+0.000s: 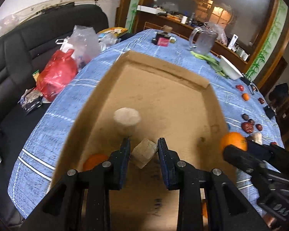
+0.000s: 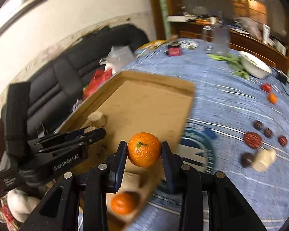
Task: Organize fruits
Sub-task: 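Carry the left tool's yam chunk into the tray while the right tool drops its orange there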
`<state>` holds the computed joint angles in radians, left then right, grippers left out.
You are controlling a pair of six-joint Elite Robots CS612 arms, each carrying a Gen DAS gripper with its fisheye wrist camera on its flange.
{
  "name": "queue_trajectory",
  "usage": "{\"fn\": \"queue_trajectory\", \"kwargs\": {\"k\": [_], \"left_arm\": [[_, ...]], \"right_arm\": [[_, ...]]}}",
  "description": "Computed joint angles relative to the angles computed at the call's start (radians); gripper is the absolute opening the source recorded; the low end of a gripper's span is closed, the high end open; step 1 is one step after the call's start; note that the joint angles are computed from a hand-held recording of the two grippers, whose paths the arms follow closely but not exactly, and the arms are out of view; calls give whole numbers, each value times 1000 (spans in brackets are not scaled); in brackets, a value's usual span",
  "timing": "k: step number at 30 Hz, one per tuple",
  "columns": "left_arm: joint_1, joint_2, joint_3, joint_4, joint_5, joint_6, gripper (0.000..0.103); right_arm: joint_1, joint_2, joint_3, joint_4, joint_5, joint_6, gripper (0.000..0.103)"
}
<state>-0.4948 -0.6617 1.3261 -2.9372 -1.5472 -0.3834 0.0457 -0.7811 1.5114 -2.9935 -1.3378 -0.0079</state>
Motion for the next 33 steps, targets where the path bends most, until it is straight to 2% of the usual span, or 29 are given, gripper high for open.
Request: {"fn": "queue_trajectory", "kwargs": {"k": [4,9,14,17,21,23,26,29,33], "left_arm": [[-3,-2,6,-16,38,13,29],[-5,-2,12,-26,43,19,29],[-1,-6,20,-51,31,-13,29],[2,-17,40,-87,25,-29,33],[3,-42,80,-160,29,-53,47],[2,-55,97,-185,40,-61,49],[-8,-76,124,-209,66,-55,54],[-25,-95,148,-228,97,-26,57],[-61,-119,180,-256,160,56,63]], "right_arm": [[11,32,-48,54,-26,-7,39],[16,54,-76,90,-45,-4,39],[19,56,-74,78,-64,-20,40],[21,53,-67,69,-65,-27,40],[23,40,-48,37,-65,-29,40],[22,30,-31,9,-62,-28,40],[18,10,2,-46,-60,-17,48],[7,-14,45,-106,-44,14,50],[-13,-48,115,-192,-43,65,51]]}}
